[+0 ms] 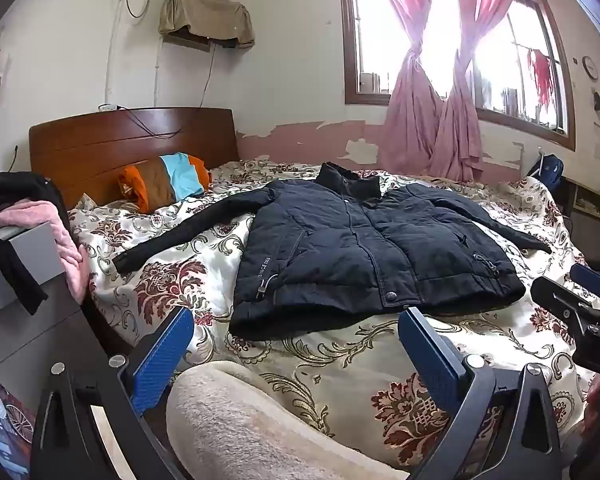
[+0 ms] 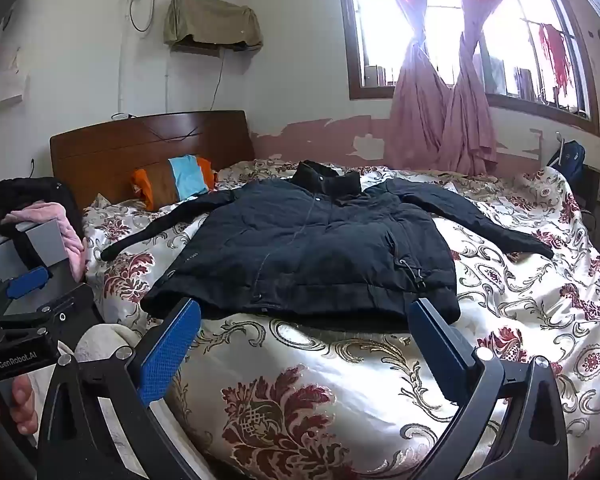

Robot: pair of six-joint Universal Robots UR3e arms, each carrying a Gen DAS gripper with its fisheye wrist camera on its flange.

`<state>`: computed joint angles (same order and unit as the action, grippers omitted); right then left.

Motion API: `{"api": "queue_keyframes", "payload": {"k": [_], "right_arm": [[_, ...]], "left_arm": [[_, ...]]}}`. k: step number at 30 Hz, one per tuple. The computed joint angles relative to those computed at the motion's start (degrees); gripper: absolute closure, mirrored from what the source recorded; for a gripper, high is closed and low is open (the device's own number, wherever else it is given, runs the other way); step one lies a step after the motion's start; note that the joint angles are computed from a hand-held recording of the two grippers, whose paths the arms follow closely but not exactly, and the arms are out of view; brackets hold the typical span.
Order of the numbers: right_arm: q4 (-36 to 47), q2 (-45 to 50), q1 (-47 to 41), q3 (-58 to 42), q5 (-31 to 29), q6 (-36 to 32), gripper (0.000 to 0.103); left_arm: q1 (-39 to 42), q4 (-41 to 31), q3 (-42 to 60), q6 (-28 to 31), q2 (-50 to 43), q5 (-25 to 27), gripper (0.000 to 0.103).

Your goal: Fold large clothes

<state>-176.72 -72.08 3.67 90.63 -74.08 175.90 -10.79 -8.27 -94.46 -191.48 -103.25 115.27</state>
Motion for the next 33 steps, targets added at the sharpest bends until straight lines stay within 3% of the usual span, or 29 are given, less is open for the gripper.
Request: {"api": "queue_keyframes", "payload": {"k": [33], "right_arm": [[1.04,-0.15,-0.39,-0.1,0.37,0.02,0.001]], "left_arm": [[-0.08,-0.24,0.15,0.46,-0.05,0.29,0.0]]}}
